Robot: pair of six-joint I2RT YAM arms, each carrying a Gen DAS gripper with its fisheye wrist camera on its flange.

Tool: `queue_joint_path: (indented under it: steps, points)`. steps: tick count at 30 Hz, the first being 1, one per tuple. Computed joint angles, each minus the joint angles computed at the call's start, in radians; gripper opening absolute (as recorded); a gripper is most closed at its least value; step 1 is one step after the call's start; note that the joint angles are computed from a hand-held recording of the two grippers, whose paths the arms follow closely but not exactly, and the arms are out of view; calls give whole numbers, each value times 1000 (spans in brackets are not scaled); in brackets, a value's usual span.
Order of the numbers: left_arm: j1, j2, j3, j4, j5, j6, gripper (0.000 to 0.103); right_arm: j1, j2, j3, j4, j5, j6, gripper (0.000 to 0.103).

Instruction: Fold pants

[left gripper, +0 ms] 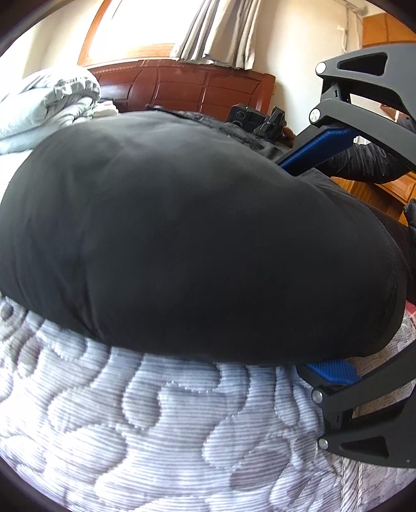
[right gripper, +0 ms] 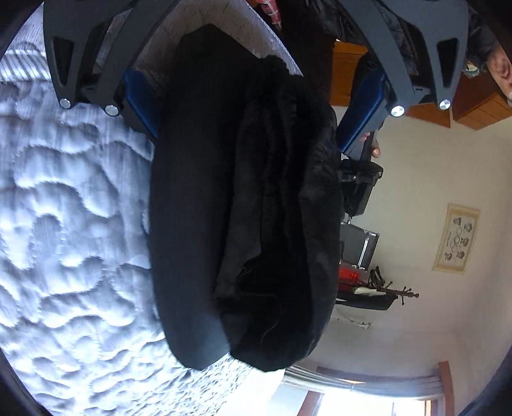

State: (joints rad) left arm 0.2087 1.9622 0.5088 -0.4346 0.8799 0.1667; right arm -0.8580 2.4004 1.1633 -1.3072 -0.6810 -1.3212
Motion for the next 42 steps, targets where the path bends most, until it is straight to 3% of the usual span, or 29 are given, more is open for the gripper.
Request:
queue_joint_path:
  steps: [6,14,17,19,21,23,25,28,36,42]
  points:
    - [47,57,14,-27,35,89,99,20,9,3,15,-4,40,100]
    - [7,75,41,-15,-8,-21,100,27,-72,-101,132,-40,64,99]
    - [0,56,34,-11,-18,-53,100,15,-109,-148,186,-54,78,87]
    - [-12,10,-6,38,-22,-90,99,-25,-109,-155,174,-52,45,69]
    - [-19,-46,-55,89,-26,-106,99,-35,-114,-167,171,-61,24,59]
    - [-12,-85,-95,133,-34,-120,95,-43,-111,-158,170,-65,-2,52]
    - [24,-120,-121,135,-28,-83,77,-45,-126,-169,158,-77,-30,45]
    - [76,-175,-124,53,-2,26,53,-20,-185,-214,155,-102,-74,41]
    - [115,-172,-97,-27,48,116,36,-16,-287,-306,167,-146,-84,38]
    - [126,-206,-135,5,89,135,33,-52,-306,-294,112,-156,-134,38]
